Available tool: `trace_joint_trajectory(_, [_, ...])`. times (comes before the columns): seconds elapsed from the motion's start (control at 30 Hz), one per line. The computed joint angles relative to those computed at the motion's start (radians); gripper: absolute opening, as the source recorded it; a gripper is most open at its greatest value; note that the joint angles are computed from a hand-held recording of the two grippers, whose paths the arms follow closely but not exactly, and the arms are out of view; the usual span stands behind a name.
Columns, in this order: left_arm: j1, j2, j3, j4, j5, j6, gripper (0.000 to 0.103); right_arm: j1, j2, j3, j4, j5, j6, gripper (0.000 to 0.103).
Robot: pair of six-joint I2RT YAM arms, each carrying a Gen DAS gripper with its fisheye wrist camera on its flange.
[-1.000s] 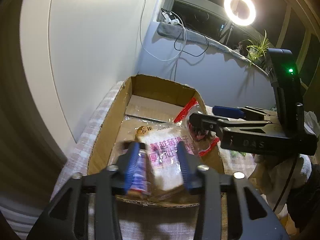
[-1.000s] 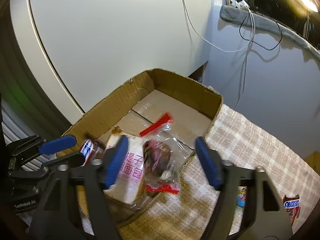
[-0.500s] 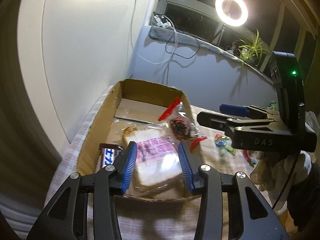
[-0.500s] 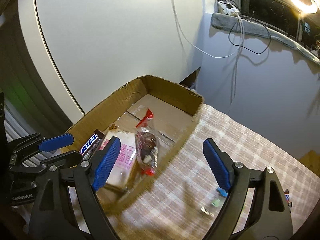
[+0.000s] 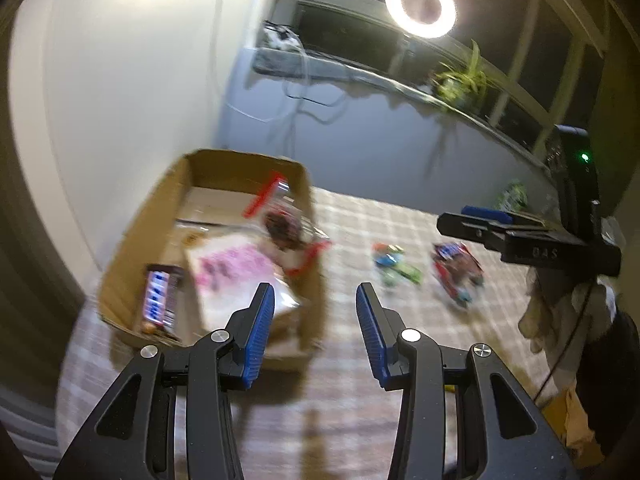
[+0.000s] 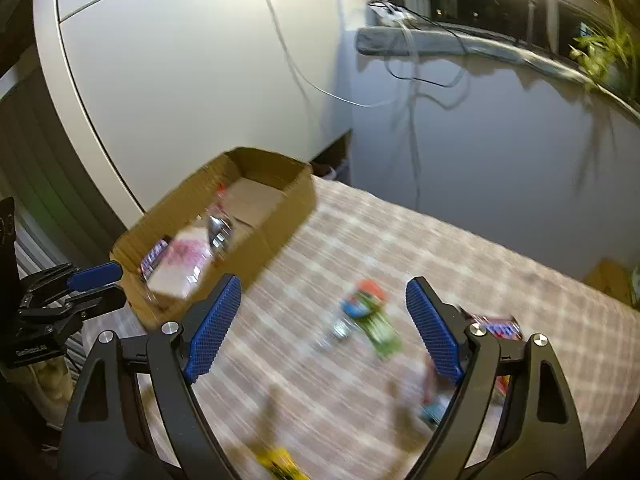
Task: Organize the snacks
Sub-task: 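Grasp the yellow candy with the left tool while the right tool grasps the green packet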
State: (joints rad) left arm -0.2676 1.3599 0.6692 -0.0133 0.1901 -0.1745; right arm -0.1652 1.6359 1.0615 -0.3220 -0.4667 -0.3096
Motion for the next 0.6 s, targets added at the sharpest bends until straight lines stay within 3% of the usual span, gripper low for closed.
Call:
trace_joint_trajectory(0.3, [-0.220, 0.052, -0.020, 0.010, -0.013, -0.037, 0.041, -0.226, -0.022, -0.093, -0.047, -0.071, -0.167, 0.087])
trace_joint_trajectory(0.6, [-0.408, 0.146, -0.009, 0.021, -0.035, -0.096, 0.041, -0.315, 0.035, -0.136, -0.063, -0.094, -0.283, 0.087])
